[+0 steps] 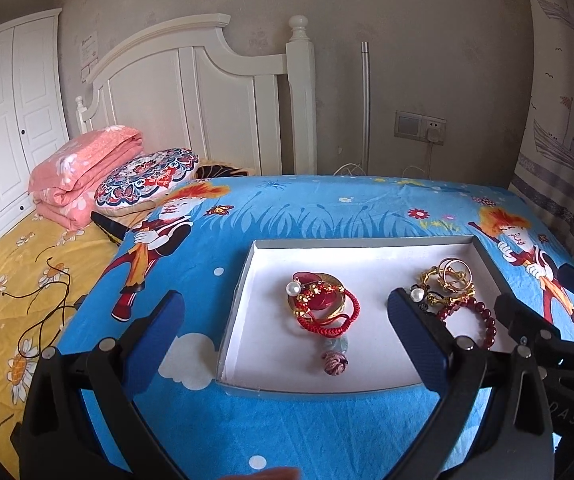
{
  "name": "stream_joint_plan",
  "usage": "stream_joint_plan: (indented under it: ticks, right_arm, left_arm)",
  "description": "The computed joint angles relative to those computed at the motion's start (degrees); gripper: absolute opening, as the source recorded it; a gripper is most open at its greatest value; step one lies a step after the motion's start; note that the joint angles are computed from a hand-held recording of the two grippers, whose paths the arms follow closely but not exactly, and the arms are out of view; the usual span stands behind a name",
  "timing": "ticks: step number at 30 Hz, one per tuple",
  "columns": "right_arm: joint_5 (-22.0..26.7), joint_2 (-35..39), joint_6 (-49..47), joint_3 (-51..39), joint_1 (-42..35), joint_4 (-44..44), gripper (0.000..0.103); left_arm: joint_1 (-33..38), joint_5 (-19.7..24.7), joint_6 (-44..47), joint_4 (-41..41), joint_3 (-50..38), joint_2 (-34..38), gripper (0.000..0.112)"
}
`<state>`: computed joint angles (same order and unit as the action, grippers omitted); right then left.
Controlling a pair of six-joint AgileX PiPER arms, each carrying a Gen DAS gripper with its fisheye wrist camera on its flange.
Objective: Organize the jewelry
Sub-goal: 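Withdraw both tools from the tray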
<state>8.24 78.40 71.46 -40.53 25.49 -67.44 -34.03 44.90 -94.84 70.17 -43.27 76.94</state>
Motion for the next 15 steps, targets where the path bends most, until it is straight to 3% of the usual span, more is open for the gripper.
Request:
stream_joint_plan:
  ticks: [9,15]
  right_arm:
    - [0.99,1.29,-11.01,-1.23,-0.46,11.84,0.084]
    - [1.23,0.47,-12.59,-1.19,-0.48,13.6,0.084]
  left_arm:
    - [1.94,-2.51,2.46,-2.93,-0.03,-0.59,0.098]
    - [2.32,-3.27,3.18,-3.71,0.35,-1.41,0.098]
